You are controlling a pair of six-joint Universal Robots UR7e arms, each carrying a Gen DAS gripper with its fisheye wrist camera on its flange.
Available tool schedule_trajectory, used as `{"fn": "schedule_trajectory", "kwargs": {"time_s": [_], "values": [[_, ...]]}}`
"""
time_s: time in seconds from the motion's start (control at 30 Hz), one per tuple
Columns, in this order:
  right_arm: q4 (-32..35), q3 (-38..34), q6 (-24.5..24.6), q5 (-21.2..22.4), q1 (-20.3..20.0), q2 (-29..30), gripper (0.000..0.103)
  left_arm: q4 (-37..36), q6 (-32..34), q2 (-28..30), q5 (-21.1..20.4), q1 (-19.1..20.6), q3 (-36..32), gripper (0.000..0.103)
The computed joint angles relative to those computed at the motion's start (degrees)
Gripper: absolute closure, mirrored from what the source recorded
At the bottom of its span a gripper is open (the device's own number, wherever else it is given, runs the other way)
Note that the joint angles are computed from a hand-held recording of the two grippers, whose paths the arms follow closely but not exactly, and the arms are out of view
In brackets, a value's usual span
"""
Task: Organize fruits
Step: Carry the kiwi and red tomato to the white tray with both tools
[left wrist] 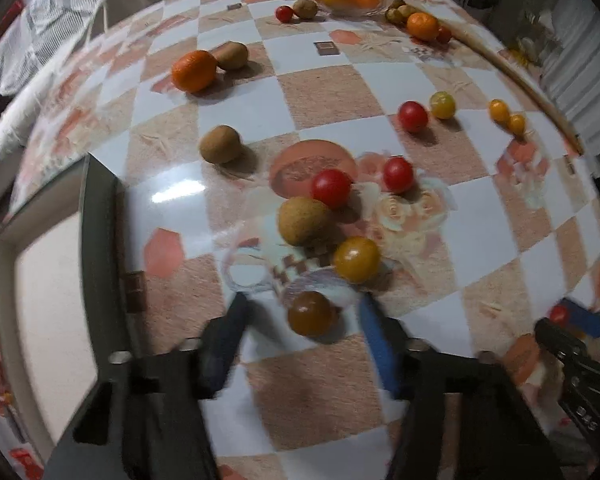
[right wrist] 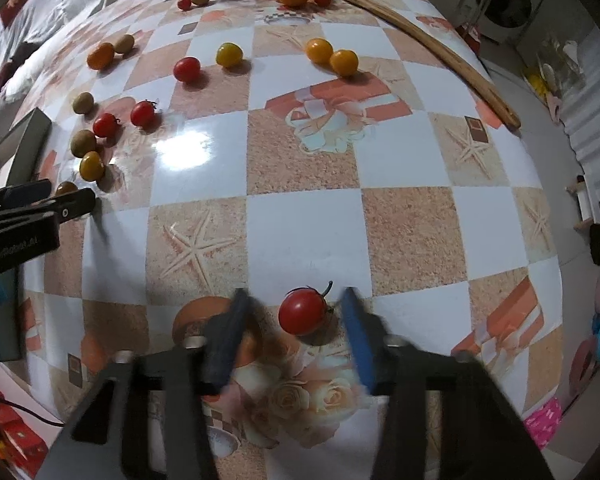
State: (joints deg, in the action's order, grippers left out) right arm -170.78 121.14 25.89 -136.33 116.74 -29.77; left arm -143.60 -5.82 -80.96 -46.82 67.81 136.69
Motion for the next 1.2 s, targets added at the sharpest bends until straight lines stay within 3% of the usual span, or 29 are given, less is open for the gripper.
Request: {"fn": "schedule_trajectory", "kwargs": {"time_s": [0.03, 0.1, 0.23, 0.57, 0.93, 1.2], "values": [[-0.2, -0.2, -0.3, 0.6, 0.0, 0.1, 0.079, -0.1, 0.2, 0.0, -0.1, -0.1, 0.1, 0.06], [-1.2, 0.3, 0.0, 1.9, -0.4, -0.3, 0.079, -0.2, 0.7, -0.3, -0.8, -0.3, 0.3, 0.08], [-4.8, 1.2, 0.3, 5.5, -0.8, -1.5, 0.079, 2.1, -0.1, -2.3, -4.0, 0.8, -0.5, 0.08], [-4.0, -3.2, -3.1, 10.8, 1.1, -1.0, 0.079, 5.3, -0.7, -11.2, -4.7, 0.8, 0.1, 0.08], [3.6, -16.8, -11.2, 16.9, 5.2, 6.3, 0.079, 11.2, -5.1, -22.6, 1.0, 4.8, -0.1, 0.08], [10.9, -28.7, -17.0, 23.2, 8.4, 14.2, 0.079, 14.7, -7.6, -29.4, 6.3, 10.8, 0.1, 0.08]]}}
